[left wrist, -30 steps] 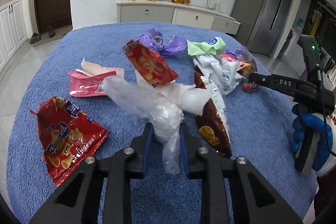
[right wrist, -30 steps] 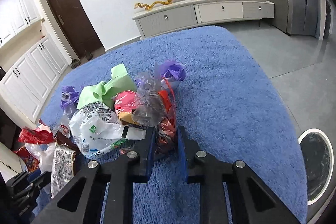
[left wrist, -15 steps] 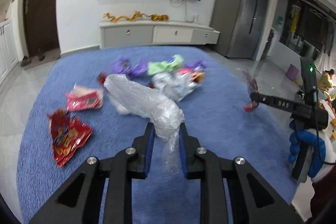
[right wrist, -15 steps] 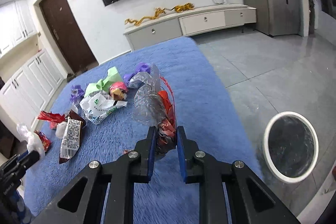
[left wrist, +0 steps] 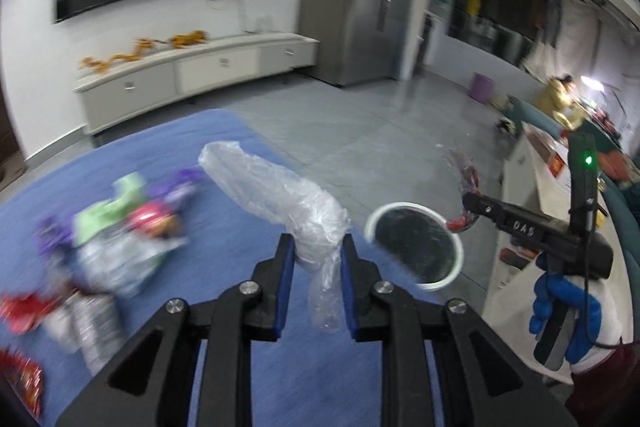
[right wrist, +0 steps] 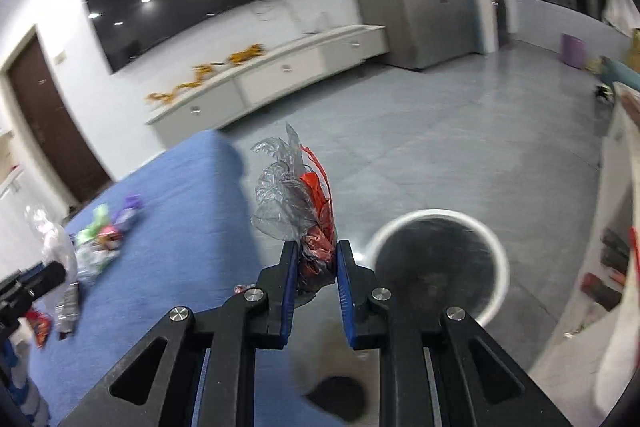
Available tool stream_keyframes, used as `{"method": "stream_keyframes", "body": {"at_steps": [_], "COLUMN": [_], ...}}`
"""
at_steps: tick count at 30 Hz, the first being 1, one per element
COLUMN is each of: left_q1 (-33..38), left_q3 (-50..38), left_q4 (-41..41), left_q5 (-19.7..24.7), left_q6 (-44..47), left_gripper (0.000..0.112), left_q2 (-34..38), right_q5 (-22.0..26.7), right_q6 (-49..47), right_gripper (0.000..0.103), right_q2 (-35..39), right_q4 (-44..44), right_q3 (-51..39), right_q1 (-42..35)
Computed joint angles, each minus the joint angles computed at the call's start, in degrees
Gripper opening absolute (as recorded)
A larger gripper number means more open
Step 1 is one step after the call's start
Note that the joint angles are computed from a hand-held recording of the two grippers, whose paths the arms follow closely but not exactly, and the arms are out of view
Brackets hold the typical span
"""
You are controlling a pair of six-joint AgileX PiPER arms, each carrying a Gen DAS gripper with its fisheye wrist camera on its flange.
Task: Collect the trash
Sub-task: 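Carry both held items over the trash bin and open both grippers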
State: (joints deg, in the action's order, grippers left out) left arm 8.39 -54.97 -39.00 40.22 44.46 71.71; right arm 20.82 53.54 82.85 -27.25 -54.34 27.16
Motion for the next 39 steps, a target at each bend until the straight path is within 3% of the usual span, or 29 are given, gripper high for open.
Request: {"method": "stream_keyframes", "body": {"at_steps": [3,7,11,17,18,20,22,27,32,36,39], "left_q1": [-10.9,-21.6,-26.2,-28.4,-28.3,-28.3,-28.1,-27.6,-28.0,-28.7,-28.9], "left_q3": [-6.8,-19.5,-31.5,-52.0,-54.9,-59.9,-63.4,-62.5,-51.3,-38.6,-32.7], "left_q4": [6.5,12.6,14.6,14.4,14.3,13.3,11.9,10.9,10.1,10.8,12.6], "left_q5": [-2.9,-3.2,-0.5,8.6,10.1,12.6,14.2,13.6,5.4,-3.4,-6.1], "left_q6": [-9.8,-19.4,-23.9,-28.3,-28.9,-30.2,-30.6,-30.7,-31.0,-31.4,-32.9], "left_gripper": [0.021,0.021,0.021,0.022,0.026,0.041,0.055,0.055,0.055,0.055,0.055], "left_q2": [8.1,22.5,34.6,51.1,53.2,57.1,59.9,60.3,52.9,42.6,36.4], "right_q5": [-1.1,-3.5,-4.7,-5.8,-6.0,-6.2,-6.7,-8.4,-10.0,-10.3,-9.8], "right_q6": [-5.0,-17.0,-27.2,-36.1,-37.0,-36.2,-38.4,-37.5,-33.8,-28.7,-21.1], "right_gripper": [0.018,0.018,0.018,0.022,0.023,0.037,0.039,0.04,0.04,0.04,0.04], "right_q2": [0.5,4.1,10.2,20.4,22.0,24.7,26.3,27.0,24.3,18.7,13.9], "right_q4": [3.5,13.3,21.3,28.8,29.8,28.8,30.6,29.9,27.0,23.1,16.5], "right_q3": [1.5,1.7,-0.7,-5.5,-6.3,-7.3,-7.7,-6.1,-3.9,-1.2,0.4], "right_q1": [-6.0,-14.6,-20.1,-23.7,-24.1,-25.0,-26.0,-27.0,-26.5,-24.6,-22.1]}}
